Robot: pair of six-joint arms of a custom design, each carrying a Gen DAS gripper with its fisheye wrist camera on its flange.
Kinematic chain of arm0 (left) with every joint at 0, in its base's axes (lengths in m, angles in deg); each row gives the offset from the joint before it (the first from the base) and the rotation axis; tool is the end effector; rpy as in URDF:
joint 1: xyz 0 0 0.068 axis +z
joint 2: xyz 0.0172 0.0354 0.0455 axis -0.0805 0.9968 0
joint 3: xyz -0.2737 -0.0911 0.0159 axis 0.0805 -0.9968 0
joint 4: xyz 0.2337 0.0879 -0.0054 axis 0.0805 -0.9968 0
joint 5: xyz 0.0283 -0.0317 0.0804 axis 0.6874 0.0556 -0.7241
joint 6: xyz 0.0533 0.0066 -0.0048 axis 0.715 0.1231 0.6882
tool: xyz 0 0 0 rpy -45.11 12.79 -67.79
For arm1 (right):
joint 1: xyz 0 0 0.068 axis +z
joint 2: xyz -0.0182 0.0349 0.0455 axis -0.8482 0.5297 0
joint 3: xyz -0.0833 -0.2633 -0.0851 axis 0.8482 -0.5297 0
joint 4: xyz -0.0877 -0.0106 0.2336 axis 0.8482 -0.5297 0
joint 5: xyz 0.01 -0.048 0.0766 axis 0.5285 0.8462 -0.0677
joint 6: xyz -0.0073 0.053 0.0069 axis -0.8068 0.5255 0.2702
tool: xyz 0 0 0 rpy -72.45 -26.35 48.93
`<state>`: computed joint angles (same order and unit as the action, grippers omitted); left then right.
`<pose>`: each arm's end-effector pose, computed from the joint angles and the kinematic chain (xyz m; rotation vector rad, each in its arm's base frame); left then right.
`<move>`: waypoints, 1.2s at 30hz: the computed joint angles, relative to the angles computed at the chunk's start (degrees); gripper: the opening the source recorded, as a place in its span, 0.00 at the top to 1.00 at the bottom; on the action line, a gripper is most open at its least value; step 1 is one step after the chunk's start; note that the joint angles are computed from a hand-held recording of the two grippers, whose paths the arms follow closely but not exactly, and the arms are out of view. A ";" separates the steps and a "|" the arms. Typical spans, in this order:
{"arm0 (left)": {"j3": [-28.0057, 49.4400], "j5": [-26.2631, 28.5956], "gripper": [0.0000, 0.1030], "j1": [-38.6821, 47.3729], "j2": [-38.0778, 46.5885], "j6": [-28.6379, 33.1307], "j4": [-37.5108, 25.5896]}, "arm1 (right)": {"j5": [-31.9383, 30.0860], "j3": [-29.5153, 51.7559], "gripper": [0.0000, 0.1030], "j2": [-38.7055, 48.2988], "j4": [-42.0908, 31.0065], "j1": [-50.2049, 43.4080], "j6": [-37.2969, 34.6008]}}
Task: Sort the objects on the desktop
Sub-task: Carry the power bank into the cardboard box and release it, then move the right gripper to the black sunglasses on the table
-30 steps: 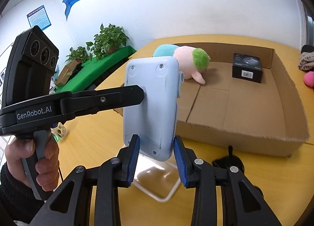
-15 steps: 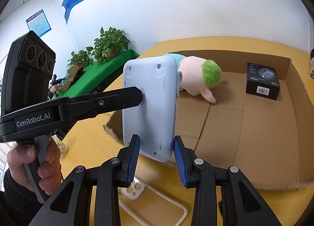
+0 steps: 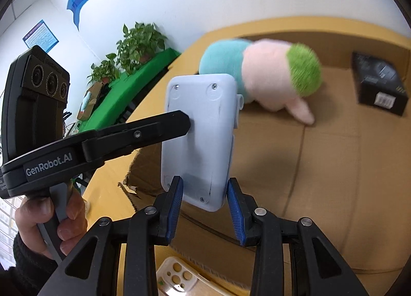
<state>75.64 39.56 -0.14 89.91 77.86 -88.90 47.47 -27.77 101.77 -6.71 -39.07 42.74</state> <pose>0.3195 0.0041 0.2406 0.3168 2.4468 -0.7094 0.2544 0.1043 0.2055 -0.3792 2.4528 0.8027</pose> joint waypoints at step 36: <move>-20.96 -16.04 0.26 -7.91 -31.90 -3.30 5.73 | -8.25 -6.00 0.10 -30.53 -36.85 -53.79 -41.27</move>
